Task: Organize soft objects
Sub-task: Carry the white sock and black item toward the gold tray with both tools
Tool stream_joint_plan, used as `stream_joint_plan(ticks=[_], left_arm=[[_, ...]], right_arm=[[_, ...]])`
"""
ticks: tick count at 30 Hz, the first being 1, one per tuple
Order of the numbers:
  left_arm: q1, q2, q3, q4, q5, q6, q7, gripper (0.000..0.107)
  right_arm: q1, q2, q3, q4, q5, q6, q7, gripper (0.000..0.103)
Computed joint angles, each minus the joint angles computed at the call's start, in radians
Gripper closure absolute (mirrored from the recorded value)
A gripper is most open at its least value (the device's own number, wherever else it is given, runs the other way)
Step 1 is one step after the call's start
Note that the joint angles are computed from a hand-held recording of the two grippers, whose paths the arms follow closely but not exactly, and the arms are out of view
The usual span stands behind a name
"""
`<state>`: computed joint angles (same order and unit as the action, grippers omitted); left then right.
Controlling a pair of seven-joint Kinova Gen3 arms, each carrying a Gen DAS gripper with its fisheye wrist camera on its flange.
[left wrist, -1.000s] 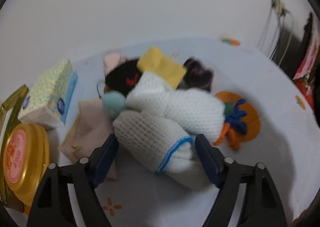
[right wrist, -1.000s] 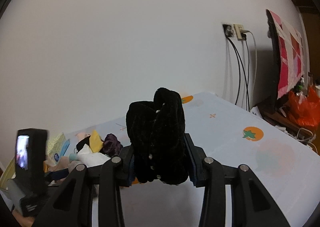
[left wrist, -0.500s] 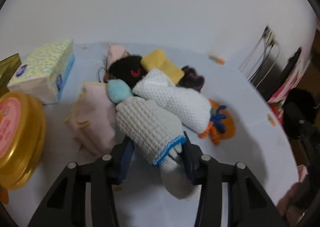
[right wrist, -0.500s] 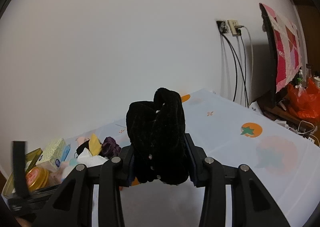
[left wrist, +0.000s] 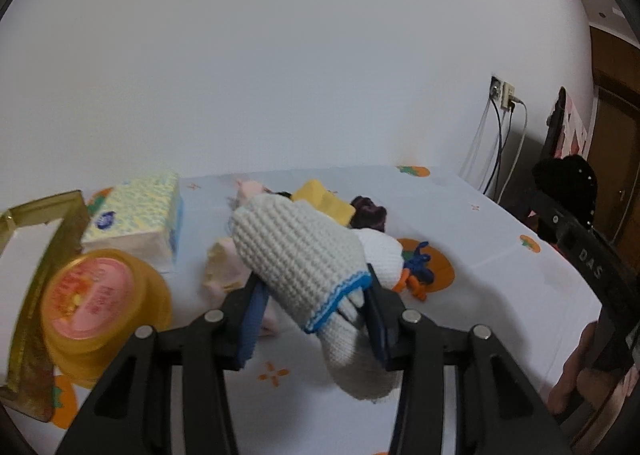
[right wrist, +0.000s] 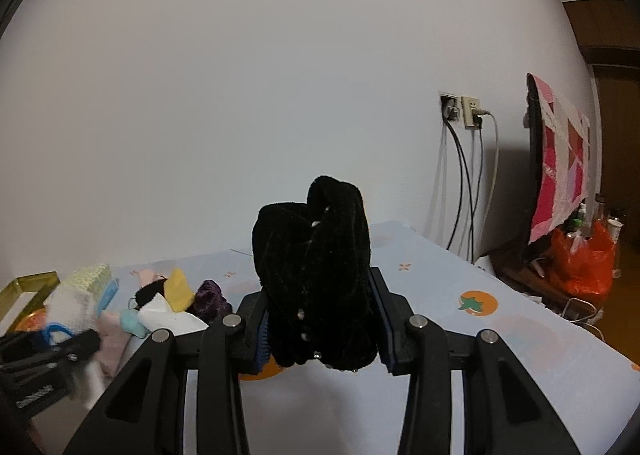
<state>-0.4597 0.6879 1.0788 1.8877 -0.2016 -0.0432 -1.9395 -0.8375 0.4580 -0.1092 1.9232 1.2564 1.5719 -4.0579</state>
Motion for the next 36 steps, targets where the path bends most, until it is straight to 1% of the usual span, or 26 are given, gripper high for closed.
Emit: stream_joint_plan(ticks=[6, 10, 14, 18, 21, 25, 29, 30, 33, 36], left_arm=[[-0.075, -0.008, 0.023, 0.046, -0.042, -0.043, 0.010, 0.063], [-0.121, -0.010, 0.037, 0.072, -0.091, -0.071, 0.030, 0.063], [-0.170, 0.001, 0.057, 0.089, -0.157, -0.093, 0.047, 0.063], [-0.216, 0.013, 0.062, 0.094, -0.227, -0.110, 0.069, 0.063], [-0.240, 0.027, 0.067, 0.077, -0.256, -0.095, 0.087, 0.063], [-0.287, 0.066, 0.104, 0.050, -0.285, -0.064, 0.072, 0.063], [-0.337, 0.112, 0.159, 0.003, -0.278, -0.012, 0.022, 0.063], [-0.340, 0.117, 0.162, -0.008, -0.268, -0.005, 0.009, 0.063], [-0.341, 0.124, 0.156, -0.072, -0.236, 0.030, -0.030, 0.063], [-0.327, 0.119, 0.123, -0.127, -0.196, 0.033, -0.063, 0.063]], right_arm=[[-0.026, 0.035, 0.010, -0.070, -0.064, 0.064, 0.032, 0.059], [-0.054, 0.049, 0.004, -0.107, -0.054, 0.043, 0.012, 0.059], [-0.087, 0.094, 0.020, -0.176, -0.014, 0.034, 0.051, 0.059], [-0.097, 0.127, 0.039, -0.247, 0.032, -0.032, 0.106, 0.059], [-0.104, 0.152, 0.059, -0.295, 0.058, -0.084, 0.140, 0.059], [-0.104, 0.172, 0.086, -0.346, 0.080, -0.162, 0.192, 0.059], [-0.101, 0.189, 0.113, -0.410, 0.101, -0.239, 0.261, 0.059], [-0.100, 0.197, 0.122, -0.435, 0.112, -0.260, 0.283, 0.059], [-0.099, 0.225, 0.150, -0.501, 0.133, -0.311, 0.337, 0.059], [-0.091, 0.260, 0.179, -0.576, 0.143, -0.377, 0.388, 0.059]])
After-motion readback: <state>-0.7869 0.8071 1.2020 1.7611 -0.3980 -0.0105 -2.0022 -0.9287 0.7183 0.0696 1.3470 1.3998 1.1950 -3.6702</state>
